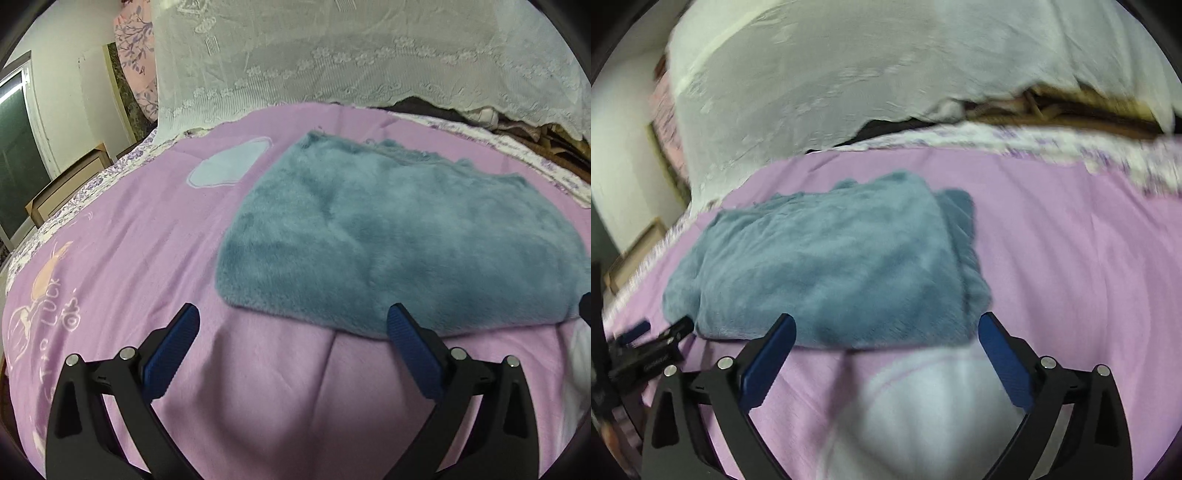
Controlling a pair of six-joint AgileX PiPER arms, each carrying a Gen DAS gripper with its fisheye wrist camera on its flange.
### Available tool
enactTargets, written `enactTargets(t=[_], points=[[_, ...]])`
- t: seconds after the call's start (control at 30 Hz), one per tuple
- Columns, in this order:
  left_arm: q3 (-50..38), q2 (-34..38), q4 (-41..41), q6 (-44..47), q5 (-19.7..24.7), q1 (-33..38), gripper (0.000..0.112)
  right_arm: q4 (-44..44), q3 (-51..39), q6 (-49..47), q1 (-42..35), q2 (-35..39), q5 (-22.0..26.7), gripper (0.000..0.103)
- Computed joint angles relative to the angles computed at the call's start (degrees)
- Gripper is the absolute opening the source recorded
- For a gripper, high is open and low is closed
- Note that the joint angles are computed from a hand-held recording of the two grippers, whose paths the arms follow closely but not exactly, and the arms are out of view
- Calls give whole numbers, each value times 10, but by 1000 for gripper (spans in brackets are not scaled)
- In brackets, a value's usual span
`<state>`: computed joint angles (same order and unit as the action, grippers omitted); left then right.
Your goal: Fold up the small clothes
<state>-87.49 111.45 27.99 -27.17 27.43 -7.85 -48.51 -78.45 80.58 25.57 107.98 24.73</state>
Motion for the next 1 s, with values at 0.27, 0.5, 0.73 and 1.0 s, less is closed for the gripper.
enactTargets(t=[0.27,0.5,0.73,1.0], points=[[73,-53,-20,1,-45,7,99,-23,101,113,-22,-51,-67,100],[141,-109,-101,64,-70,20,99,72,96,-21,34,-65,40,100],[203,-172,-59,17,-94,10,99,-77,140,111,101,-130,94,99],[125,-177,-49,14,-39,-26,99,-191,216,234,85,-231,7,100]])
